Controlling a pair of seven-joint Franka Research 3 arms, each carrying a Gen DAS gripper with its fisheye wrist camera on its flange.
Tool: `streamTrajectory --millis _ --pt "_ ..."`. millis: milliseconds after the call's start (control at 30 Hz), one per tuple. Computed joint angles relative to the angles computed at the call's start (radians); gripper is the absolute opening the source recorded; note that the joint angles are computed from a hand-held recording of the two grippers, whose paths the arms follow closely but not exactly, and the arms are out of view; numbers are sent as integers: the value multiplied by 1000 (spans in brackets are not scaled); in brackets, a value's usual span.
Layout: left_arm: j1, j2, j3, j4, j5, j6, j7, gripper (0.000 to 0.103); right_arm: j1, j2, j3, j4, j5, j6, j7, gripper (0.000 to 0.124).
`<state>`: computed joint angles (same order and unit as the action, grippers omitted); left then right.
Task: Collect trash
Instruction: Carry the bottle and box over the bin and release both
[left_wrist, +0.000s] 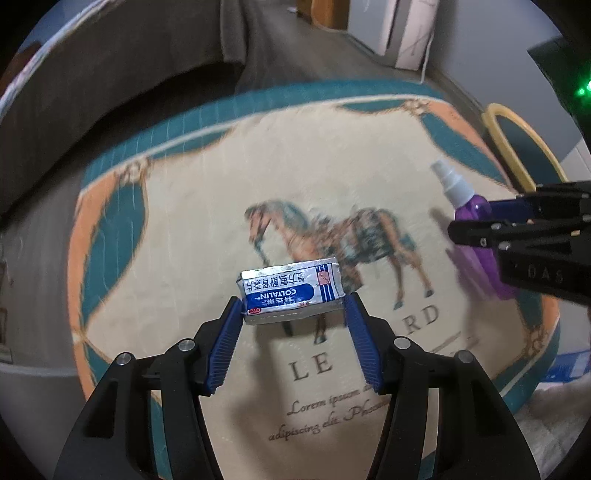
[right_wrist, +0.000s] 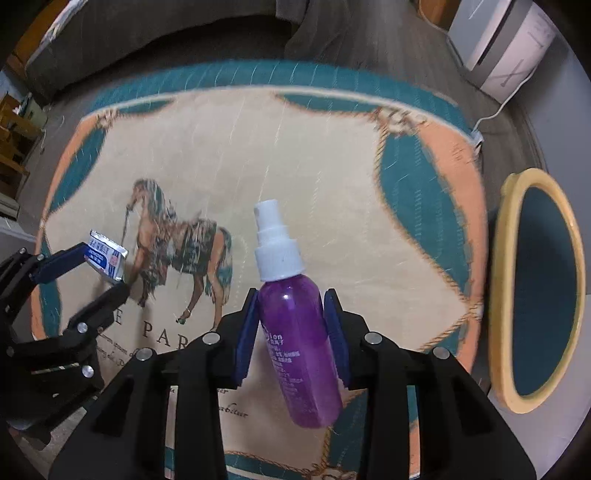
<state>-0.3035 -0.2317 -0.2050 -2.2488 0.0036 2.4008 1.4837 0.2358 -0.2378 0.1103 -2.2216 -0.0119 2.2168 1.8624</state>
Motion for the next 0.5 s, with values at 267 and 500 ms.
streamTrajectory --millis 267,500 --pt "-26 -1 -27 42 16 40 -15 59 -54 -139 -10 -54 -24 33 45 32" --pt "-69 29 -62 109 52 73 -13 59 -138 -245 -35 -85 -32 71 55 32"
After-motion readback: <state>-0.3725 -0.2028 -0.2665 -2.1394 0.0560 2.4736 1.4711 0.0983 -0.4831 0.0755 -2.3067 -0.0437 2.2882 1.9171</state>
